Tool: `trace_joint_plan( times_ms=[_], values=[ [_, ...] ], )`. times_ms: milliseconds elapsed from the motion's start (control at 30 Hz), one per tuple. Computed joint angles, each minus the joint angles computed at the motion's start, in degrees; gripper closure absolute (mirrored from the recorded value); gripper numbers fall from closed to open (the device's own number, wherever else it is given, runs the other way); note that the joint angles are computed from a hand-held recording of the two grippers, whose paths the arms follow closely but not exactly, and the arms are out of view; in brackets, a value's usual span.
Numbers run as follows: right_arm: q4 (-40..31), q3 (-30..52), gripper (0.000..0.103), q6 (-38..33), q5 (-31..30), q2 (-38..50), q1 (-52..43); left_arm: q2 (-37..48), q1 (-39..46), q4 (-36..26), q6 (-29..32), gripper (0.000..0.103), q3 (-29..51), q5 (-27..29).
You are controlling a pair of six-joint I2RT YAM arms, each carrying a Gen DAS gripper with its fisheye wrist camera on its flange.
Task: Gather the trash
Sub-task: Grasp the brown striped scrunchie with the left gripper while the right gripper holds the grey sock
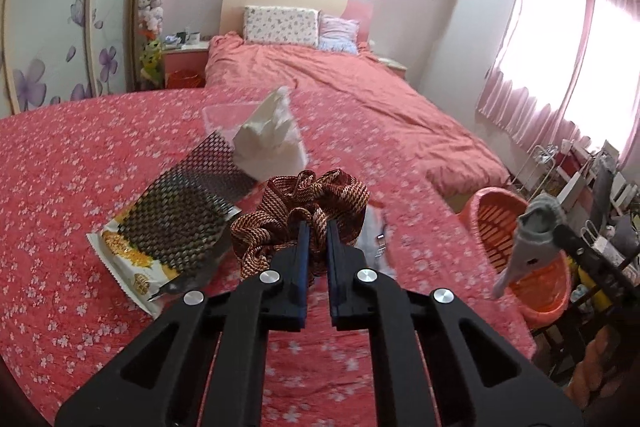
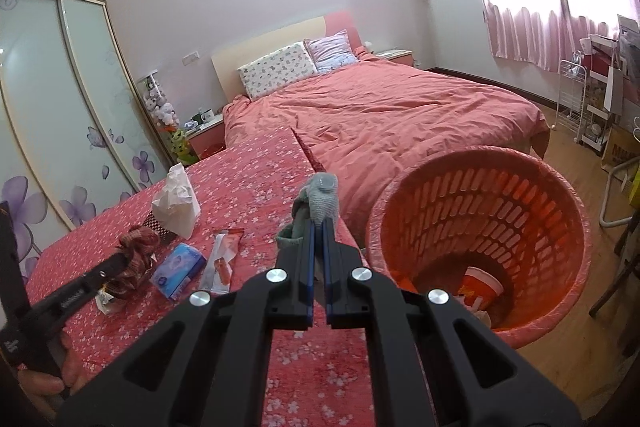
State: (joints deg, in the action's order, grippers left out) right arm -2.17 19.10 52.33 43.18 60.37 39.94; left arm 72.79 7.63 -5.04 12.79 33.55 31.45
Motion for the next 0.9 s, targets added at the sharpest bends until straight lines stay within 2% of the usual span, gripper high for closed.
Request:
trace_joint_plan(
  times_ms=[200, 433, 667, 900],
  values=[
    [-2.83, -2.04, 0.098, 0.51, 0.97, -4.99, -0.88, -5.7, -3.91, -1.6, -2.22, 0.096, -1.58, 1.72],
    [-9.83, -4.69, 0.098, 1.28, 2.5, -14.24, -2.55, -9.09, -11.57, -0.75, -6.25, 0.096, -3.07, 1.02],
    [-15.82, -7.34, 0.098, 0.22, 2.28, -23.58, -6.49, -8.96, -19.26, 1.88, -10.23, 0.096, -3.87, -0.55],
    [-18.26, -9.93, 0.098, -2.54, -0.04, -30.75, -11.97, -7.21, -26.68, 5.22, -13.04, 0.096, -4.27, -3.25]
  ],
)
